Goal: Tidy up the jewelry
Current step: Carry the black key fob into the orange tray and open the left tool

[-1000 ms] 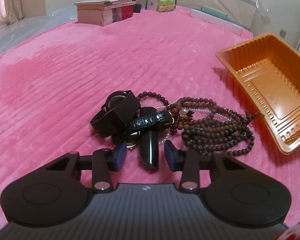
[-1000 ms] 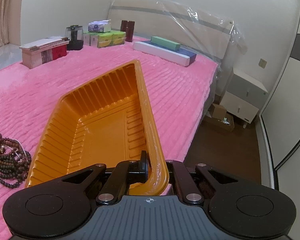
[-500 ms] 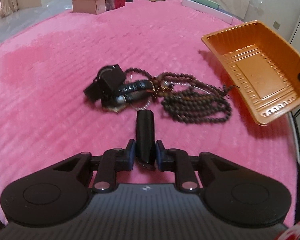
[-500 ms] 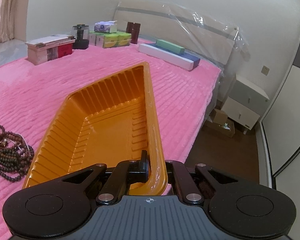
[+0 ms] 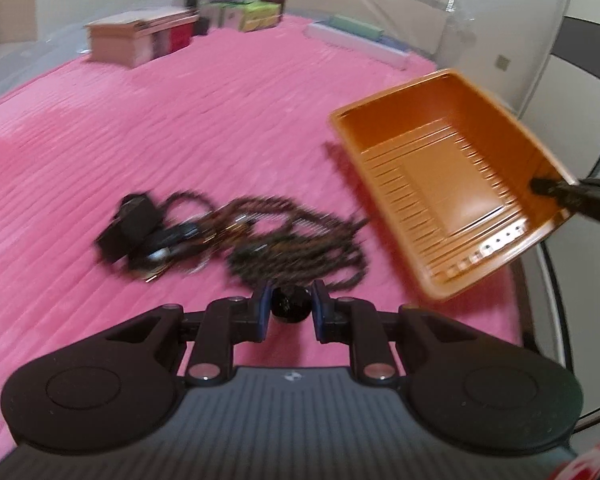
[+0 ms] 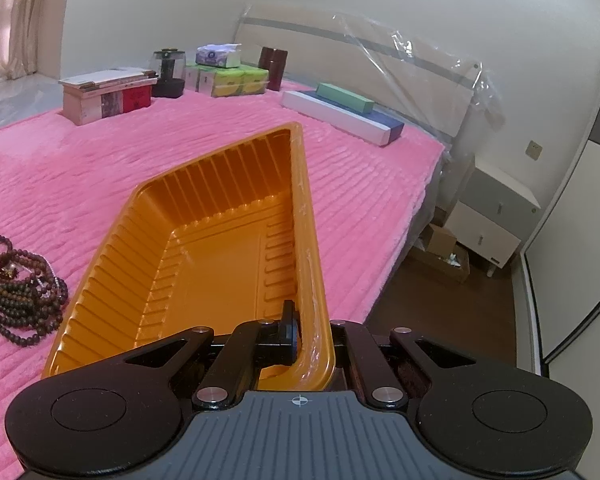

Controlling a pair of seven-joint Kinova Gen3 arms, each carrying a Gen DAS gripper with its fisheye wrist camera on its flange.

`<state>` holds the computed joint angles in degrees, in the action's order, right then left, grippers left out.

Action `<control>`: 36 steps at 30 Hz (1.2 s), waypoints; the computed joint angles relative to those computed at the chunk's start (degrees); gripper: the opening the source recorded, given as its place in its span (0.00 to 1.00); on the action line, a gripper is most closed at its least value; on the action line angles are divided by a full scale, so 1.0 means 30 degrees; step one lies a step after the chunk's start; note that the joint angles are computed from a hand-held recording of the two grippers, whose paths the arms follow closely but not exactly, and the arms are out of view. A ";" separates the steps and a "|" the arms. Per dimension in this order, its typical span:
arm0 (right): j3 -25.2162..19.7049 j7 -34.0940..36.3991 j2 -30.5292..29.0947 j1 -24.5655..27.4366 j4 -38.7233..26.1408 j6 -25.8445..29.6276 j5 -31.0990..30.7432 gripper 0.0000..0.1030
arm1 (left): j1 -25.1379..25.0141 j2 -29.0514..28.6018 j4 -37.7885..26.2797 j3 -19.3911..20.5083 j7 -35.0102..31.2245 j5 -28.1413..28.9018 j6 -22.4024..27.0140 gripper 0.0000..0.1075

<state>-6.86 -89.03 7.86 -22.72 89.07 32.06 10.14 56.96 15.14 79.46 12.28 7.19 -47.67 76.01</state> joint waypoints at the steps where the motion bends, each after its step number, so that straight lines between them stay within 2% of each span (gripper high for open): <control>1: -0.0026 0.0128 0.0063 0.0055 -0.0126 0.0099 -0.0130 0.04 | -0.0096 0.0133 -0.0151 -0.0015 -0.0192 -0.0126 -0.0304 0.17; 17: -0.0014 0.0611 0.0131 0.0216 -0.0020 -0.0067 -0.0710 0.04 | -0.1196 0.2006 -0.2583 -0.1714 -0.3626 -0.0209 -0.5283 0.17; 23: 0.0000 0.0474 0.0153 0.0168 -0.0010 -0.0098 -0.0694 0.04 | -0.0393 0.3948 -0.4523 -0.3005 -0.5038 -0.0375 -0.5216 0.17; 27: -0.0010 0.0514 0.0131 0.0243 0.0017 -0.0082 -0.0820 0.04 | -0.0846 0.4314 -0.4950 -0.2955 -0.6516 0.1282 -0.6119 0.17; 32: 0.0011 0.0248 0.0117 0.0149 -0.0041 0.0097 -0.0730 0.04 | 0.0145 0.3646 -0.3941 -0.3682 -0.5739 0.1471 -0.6291 0.22; 36: 0.0017 0.0055 0.0089 0.0072 0.0005 0.0063 -0.0530 0.04 | 0.0949 0.2723 -0.2790 -0.3691 -0.4042 0.0630 -0.5127 0.25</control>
